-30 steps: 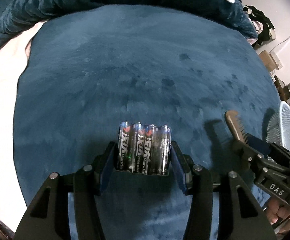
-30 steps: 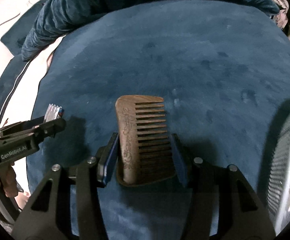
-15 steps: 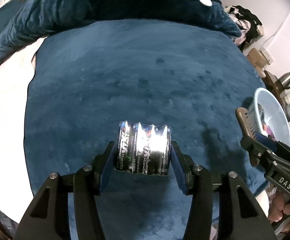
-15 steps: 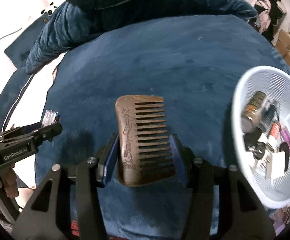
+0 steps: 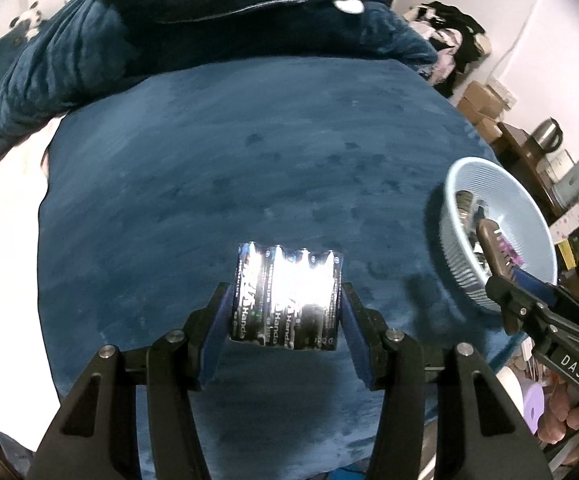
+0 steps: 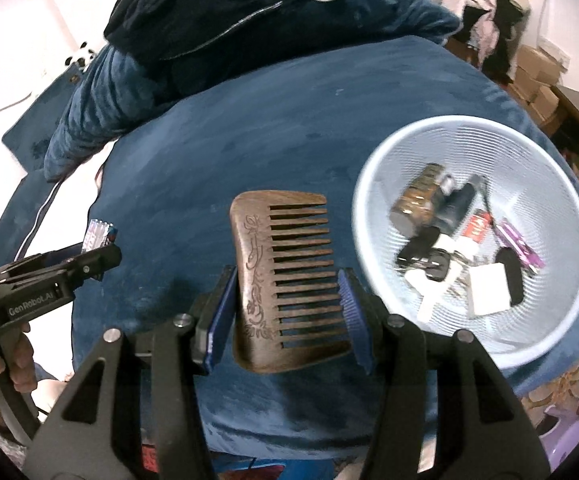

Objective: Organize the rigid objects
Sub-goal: 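Lift the comb and batteries and carry both over the basket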

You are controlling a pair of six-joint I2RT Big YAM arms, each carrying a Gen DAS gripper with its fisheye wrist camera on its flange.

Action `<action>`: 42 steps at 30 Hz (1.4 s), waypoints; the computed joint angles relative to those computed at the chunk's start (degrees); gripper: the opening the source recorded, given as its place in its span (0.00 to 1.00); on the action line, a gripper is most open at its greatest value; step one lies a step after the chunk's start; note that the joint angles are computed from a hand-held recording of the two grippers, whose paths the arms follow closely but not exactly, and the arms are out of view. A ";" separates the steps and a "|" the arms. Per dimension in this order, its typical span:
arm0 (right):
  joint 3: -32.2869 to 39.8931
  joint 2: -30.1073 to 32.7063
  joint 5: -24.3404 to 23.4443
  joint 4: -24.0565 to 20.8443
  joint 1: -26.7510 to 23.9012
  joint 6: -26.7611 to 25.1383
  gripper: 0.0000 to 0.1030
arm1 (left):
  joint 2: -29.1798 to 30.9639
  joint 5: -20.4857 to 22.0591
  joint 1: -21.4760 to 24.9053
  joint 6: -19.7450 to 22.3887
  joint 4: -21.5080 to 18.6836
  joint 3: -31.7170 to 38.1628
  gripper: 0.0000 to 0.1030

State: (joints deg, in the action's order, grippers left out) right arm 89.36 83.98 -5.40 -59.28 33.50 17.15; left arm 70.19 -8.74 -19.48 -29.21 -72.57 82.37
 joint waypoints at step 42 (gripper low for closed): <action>-4.27 -4.74 -1.56 1.47 -19.89 2.22 0.50 | 28.94 8.78 -14.68 1.76 -3.17 32.55 0.53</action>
